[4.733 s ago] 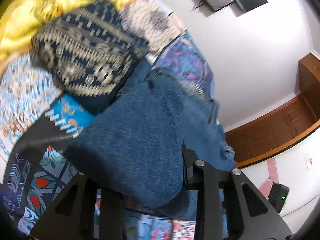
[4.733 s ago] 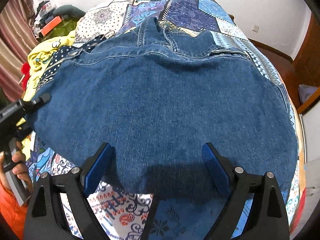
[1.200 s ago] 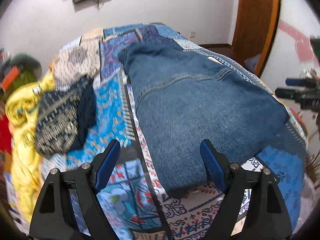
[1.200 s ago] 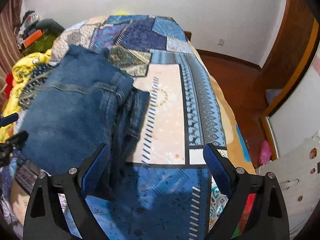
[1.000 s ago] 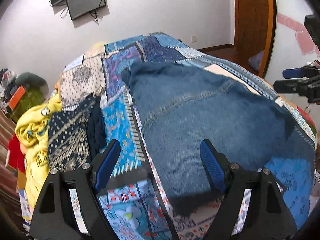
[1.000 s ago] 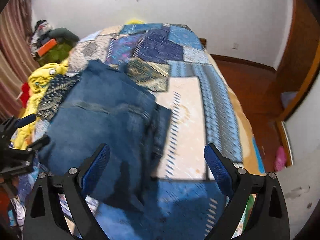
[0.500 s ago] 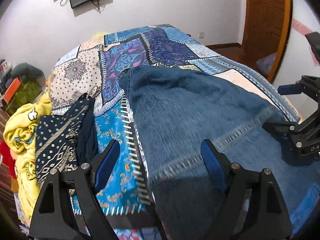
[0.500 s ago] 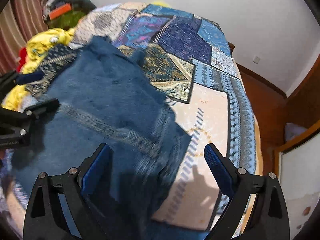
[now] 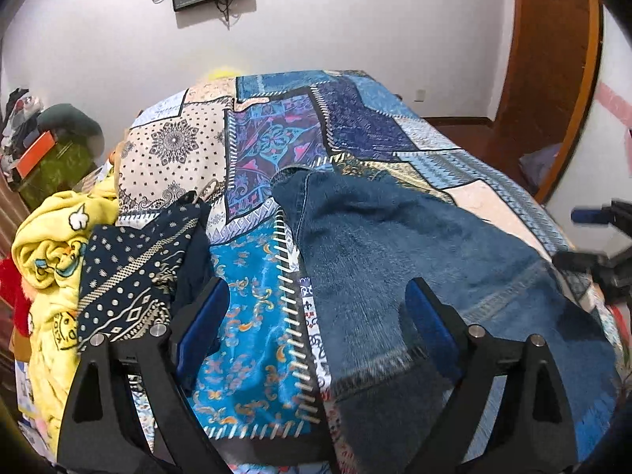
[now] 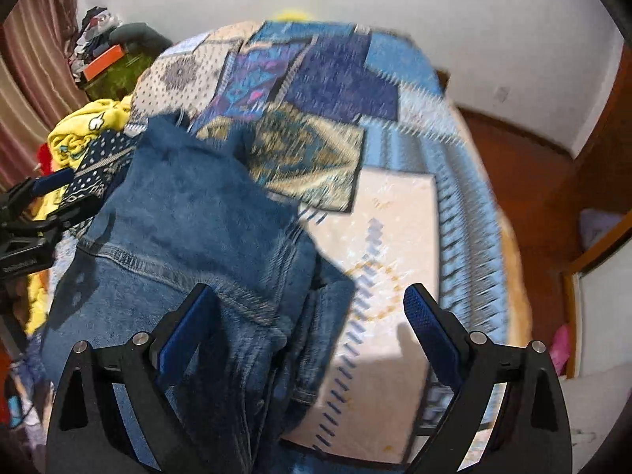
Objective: Fold large clothes
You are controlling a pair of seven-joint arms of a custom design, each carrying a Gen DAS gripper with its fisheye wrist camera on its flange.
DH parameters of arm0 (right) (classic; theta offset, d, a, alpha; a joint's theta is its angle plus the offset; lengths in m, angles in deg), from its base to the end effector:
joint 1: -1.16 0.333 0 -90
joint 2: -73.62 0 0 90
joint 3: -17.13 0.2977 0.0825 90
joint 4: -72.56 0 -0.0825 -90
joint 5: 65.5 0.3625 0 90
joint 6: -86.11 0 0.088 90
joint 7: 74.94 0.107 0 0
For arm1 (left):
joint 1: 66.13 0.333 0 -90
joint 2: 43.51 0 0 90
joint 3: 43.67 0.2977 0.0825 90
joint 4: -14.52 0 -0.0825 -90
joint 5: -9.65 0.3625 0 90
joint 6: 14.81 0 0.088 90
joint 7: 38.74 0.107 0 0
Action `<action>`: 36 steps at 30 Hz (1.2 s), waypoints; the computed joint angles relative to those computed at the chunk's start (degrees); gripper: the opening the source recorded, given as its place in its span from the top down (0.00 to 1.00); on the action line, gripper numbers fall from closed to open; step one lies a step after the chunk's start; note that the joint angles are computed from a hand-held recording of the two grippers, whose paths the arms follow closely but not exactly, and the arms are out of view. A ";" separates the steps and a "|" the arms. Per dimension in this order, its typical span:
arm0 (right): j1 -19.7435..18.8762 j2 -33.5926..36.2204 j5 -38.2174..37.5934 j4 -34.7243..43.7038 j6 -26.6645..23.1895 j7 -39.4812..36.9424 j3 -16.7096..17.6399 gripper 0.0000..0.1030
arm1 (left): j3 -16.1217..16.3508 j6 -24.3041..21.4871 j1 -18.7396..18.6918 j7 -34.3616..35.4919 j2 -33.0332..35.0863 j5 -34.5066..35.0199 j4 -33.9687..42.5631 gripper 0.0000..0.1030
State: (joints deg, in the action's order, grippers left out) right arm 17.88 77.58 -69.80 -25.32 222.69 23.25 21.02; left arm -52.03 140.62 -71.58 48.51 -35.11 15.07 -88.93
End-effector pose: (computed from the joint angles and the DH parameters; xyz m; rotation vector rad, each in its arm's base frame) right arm 0.5696 0.2121 0.5930 -2.0632 1.5968 -0.4874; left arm 0.6117 -0.1483 0.5411 -1.5530 2.0061 -0.7744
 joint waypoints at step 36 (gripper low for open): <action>-8.06 10.28 48.83 4.09 -14.18 -20.09 1.69 0.07 | -5.18 -35.26 7.82 17.51 15.71 -42.18 18.68 0.14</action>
